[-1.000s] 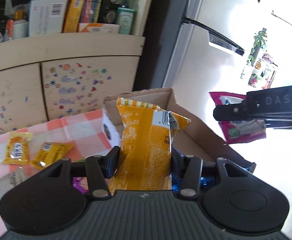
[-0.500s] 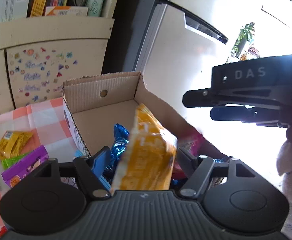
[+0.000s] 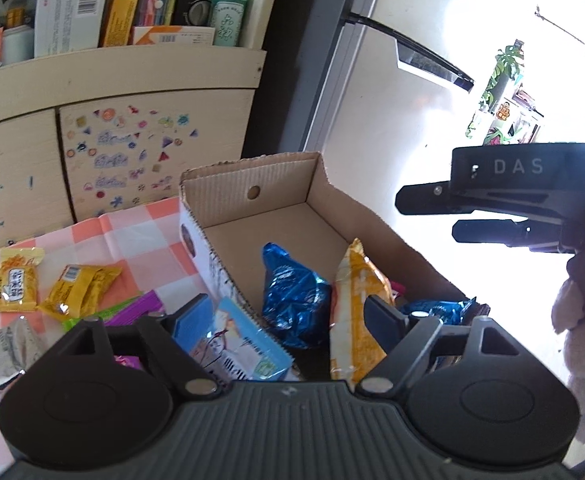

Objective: Organize snacks
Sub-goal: 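Move the left tool over the silver foil packet while the right moves over the purple packet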

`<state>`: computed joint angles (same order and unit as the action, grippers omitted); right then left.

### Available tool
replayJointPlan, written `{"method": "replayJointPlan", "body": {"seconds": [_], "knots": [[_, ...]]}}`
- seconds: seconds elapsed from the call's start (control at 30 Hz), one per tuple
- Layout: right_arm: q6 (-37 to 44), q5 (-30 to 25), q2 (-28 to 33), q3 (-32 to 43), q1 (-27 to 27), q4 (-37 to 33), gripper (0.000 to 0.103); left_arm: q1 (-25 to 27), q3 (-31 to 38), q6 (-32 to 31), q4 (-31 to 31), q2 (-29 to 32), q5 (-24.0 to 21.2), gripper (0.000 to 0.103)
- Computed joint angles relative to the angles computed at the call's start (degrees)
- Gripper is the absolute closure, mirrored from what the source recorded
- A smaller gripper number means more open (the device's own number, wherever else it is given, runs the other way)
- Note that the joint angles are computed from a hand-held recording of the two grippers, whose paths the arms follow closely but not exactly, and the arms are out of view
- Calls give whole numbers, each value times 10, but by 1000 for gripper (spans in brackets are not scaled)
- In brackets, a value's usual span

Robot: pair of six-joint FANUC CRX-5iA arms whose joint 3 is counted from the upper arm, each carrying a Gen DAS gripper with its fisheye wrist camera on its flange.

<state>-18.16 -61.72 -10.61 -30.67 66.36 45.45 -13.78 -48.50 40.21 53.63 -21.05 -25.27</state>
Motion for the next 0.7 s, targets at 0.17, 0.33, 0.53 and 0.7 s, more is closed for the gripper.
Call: {"method": "replayJointPlan", "body": {"seconds": [0.17, 0.33, 0.53, 0.7], "knots": [[20, 21, 10, 7, 0, -4, 27, 51, -1, 17, -45, -21, -42, 20], [44, 43, 22, 15, 1, -6, 26, 111, 1, 25, -82, -42, -78, 20], [71, 70, 38, 26, 1, -9, 24, 179, 9, 36, -114, -51, -104, 20], [96, 99, 46, 30, 3, -7, 23, 221, 21, 47, -138, -49, -109, 19]]}}
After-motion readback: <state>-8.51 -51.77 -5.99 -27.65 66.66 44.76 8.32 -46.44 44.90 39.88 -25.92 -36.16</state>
